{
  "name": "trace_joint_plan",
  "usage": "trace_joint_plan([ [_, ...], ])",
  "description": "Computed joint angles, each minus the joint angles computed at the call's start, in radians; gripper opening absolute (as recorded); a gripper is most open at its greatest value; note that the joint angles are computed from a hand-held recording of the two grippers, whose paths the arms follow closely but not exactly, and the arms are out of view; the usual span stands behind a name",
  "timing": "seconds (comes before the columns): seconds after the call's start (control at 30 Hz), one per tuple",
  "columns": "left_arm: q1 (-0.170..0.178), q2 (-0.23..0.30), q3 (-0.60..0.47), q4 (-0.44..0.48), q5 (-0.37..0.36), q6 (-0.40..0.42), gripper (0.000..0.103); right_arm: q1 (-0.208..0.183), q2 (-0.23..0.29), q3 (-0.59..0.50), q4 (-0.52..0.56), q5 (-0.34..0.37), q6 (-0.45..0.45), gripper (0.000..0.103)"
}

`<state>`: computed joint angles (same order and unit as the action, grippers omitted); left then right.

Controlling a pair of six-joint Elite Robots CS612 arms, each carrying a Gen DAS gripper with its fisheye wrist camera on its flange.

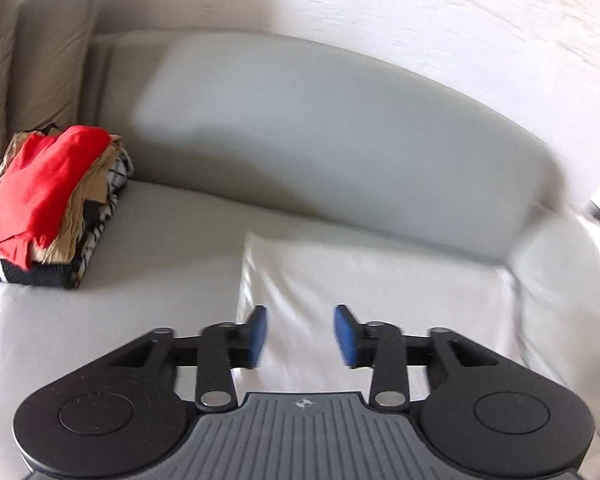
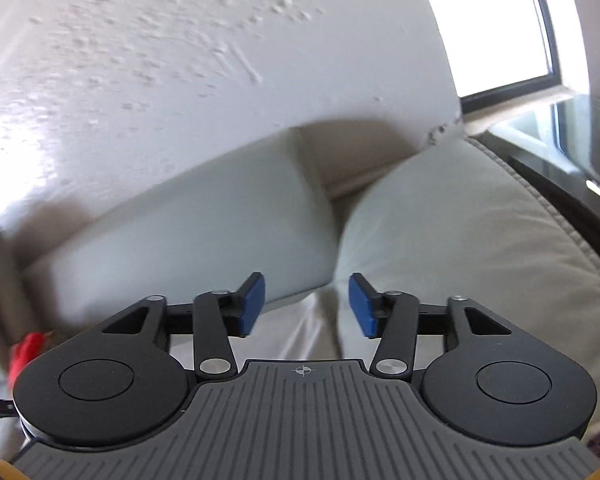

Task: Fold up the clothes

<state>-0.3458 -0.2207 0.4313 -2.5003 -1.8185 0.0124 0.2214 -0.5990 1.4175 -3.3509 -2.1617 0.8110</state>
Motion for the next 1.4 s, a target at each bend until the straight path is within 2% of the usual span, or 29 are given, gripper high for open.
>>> trace_joint_plan([
  [0.07, 0.003, -0.090, 0.156, -0.017, -0.050, 0.050, 0.044, 0.004, -0.027, 0.029, 0.035, 0.044, 0.046, 0.061],
  [0.13, 0.003, -0.134, 0.235, 0.009, -0.090, 0.055, 0.045, 0.014, -0.060, 0.072, 0.080, 0.112, 0.113, 0.068],
  [0.2, 0.001, -0.144, 0.273, 0.046, -0.092, 0.077, 0.045, 0.019, -0.050, 0.061, 0.167, 0.196, 0.173, 0.068],
  [0.27, -0.012, -0.153, 0.321, 0.089, -0.070, 0.081, 0.044, 0.005, -0.005, 0.024, 0.213, 0.312, 0.175, 0.042],
  [0.3, -0.018, -0.147, 0.331, 0.103, -0.050, 0.085, 0.044, -0.004, 0.025, 0.001, 0.207, 0.387, 0.147, 0.008],
  [0.33, -0.024, -0.141, 0.342, 0.113, -0.029, 0.088, 0.043, -0.013, 0.059, -0.025, 0.184, 0.459, 0.139, 0.004],
  [0.37, -0.038, -0.146, 0.380, 0.080, 0.029, 0.098, 0.036, -0.023, 0.090, -0.049, 0.154, 0.530, 0.140, 0.004],
  [0.4, -0.044, -0.152, 0.408, 0.053, 0.044, 0.100, 0.035, -0.036, 0.120, -0.081, 0.137, 0.613, 0.139, 0.004],
  [0.43, -0.051, -0.157, 0.433, 0.026, 0.057, 0.102, 0.032, -0.044, 0.145, -0.108, 0.122, 0.663, 0.147, 0.004],
  [0.47, -0.058, -0.162, 0.458, 0.001, 0.071, 0.104, 0.032, -0.044, 0.169, -0.132, 0.108, 0.675, 0.175, 0.004],
  [0.5, -0.062, -0.165, 0.481, -0.024, 0.075, 0.108, 0.032, -0.039, 0.187, -0.154, 0.120, 0.644, 0.179, 0.004],
  [0.53, -0.058, -0.170, 0.493, -0.031, 0.037, 0.093, 0.032, -0.033, 0.187, -0.159, 0.169, 0.571, 0.182, 0.003],
  [0.6, -0.049, -0.182, 0.519, -0.048, -0.022, 0.089, 0.033, -0.014, 0.168, -0.169, 0.352, 0.362, 0.217, 0.000],
  [0.63, -0.050, -0.194, 0.539, -0.061, -0.006, 0.098, 0.033, -0.006, 0.154, -0.165, 0.456, 0.257, 0.229, 0.000],
  [0.67, -0.052, -0.207, 0.561, -0.075, 0.017, 0.107, 0.033, 0.004, 0.150, -0.169, 0.522, 0.191, 0.257, 0.000],
  [0.7, -0.055, -0.220, 0.582, -0.089, 0.040, 0.116, 0.033, 0.010, 0.149, -0.174, 0.547, 0.166, 0.277, 0.000],
  [0.77, -0.048, -0.227, 0.592, -0.077, 0.054, 0.103, 0.033, 0.020, 0.138, -0.182, 0.588, 0.158, 0.248, 0.000],
  [0.8, -0.045, -0.231, 0.597, -0.071, 0.061, 0.096, 0.033, 0.031, 0.136, -0.193, 0.605, 0.134, 0.232, 0.004],
  [0.83, -0.041, -0.237, 0.607, -0.067, 0.055, 0.087, 0.033, 0.042, 0.135, -0.200, 0.601, 0.117, 0.208, 0.016],
  [0.87, -0.038, -0.243, 0.618, -0.063, 0.049, 0.078, 0.033, 0.050, 0.135, -0.199, 0.561, 0.133, 0.192, 0.017],
  [0.93, -0.033, -0.258, 0.647, -0.070, 0.031, 0.070, 0.033, 0.056, 0.138, -0.186, 0.438, 0.218, 0.131, 0.020],
  [1.0, -0.031, -0.276, 0.683, -0.088, 0.004, 0.082, 0.034, 0.055, 0.158, -0.185, 0.327, 0.330, 0.116, 0.021],
  [1.07, -0.034, -0.290, 0.708, -0.081, -0.010, 0.099, 0.035, 0.053, 0.177, -0.202, 0.315, 0.409, 0.104, 0.025],
  [1.1, -0.036, -0.297, 0.720, -0.077, -0.017, 0.107, 0.035, 0.056, 0.184, -0.212, 0.354, 0.394, 0.116, 0.021],
  [1.13, -0.038, -0.307, 0.735, -0.081, -0.015, 0.114, 0.035, 0.061, 0.186, -0.216, 0.393, 0.346, 0.149, 0.000],
  [1.2, -0.042, -0.327, 0.765, -0.089, -0.009, 0.126, 0.035, 0.069, 0.169, -0.188, 0.480, 0.200, 0.272, 0.002],
  [1.23, -0.041, -0.337, 0.780, -0.100, -0.011, 0.133, 0.036, 0.067, 0.157, -0.162, 0.485, 0.178, 0.329, 0.000],
  [1.3, -0.038, -0.351, 0.802, -0.117, -0.014, 0.129, 0.037, 0.055, 0.129, -0.092, 0.400, 0.222, 0.409, 0.000],
  [1.4, -0.027, -0.365, 0.811, -0.068, -0.039, 0.091, 0.038, 0.075, 0.073, -0.022, 0.372, 0.191, 0.375, 0.012],
])
